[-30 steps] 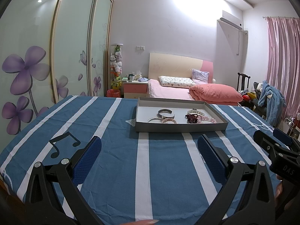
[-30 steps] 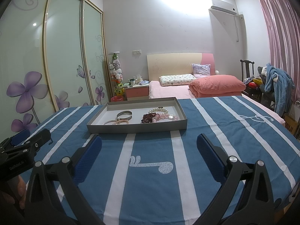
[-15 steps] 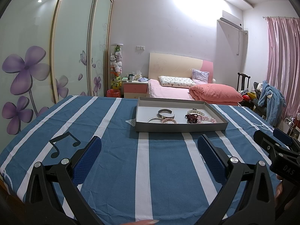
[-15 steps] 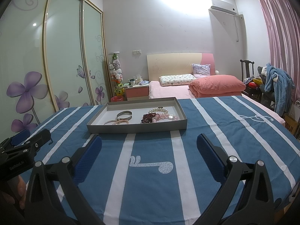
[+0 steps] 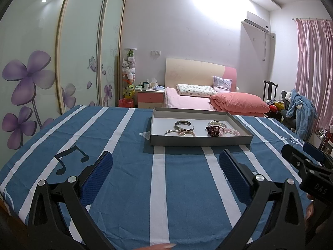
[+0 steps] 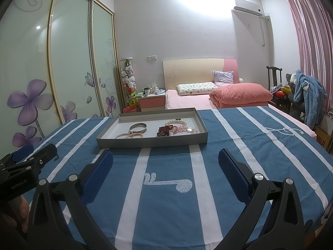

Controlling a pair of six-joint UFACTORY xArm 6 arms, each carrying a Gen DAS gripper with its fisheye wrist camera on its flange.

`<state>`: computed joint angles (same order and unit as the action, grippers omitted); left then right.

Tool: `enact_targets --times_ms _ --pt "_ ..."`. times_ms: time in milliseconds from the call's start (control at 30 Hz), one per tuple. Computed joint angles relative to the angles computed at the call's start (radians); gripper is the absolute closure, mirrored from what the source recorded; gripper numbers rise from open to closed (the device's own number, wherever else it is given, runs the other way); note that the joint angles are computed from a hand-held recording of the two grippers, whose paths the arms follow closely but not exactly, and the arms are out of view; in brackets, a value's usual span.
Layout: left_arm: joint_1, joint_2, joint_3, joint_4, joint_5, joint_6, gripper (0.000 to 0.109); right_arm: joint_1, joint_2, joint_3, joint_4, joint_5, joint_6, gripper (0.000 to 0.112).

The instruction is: Organize jewelry

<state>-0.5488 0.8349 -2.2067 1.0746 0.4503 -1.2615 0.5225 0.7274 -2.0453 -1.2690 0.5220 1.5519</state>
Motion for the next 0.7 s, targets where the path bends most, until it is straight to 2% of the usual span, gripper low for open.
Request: enact_targets --times_ms 700 --pt "0.000 -0.007 0.013 0.006 0.000 -0.004 0.007 -0.002 0.002 -0.005 0.006 -0.001 -0.006 0.014"
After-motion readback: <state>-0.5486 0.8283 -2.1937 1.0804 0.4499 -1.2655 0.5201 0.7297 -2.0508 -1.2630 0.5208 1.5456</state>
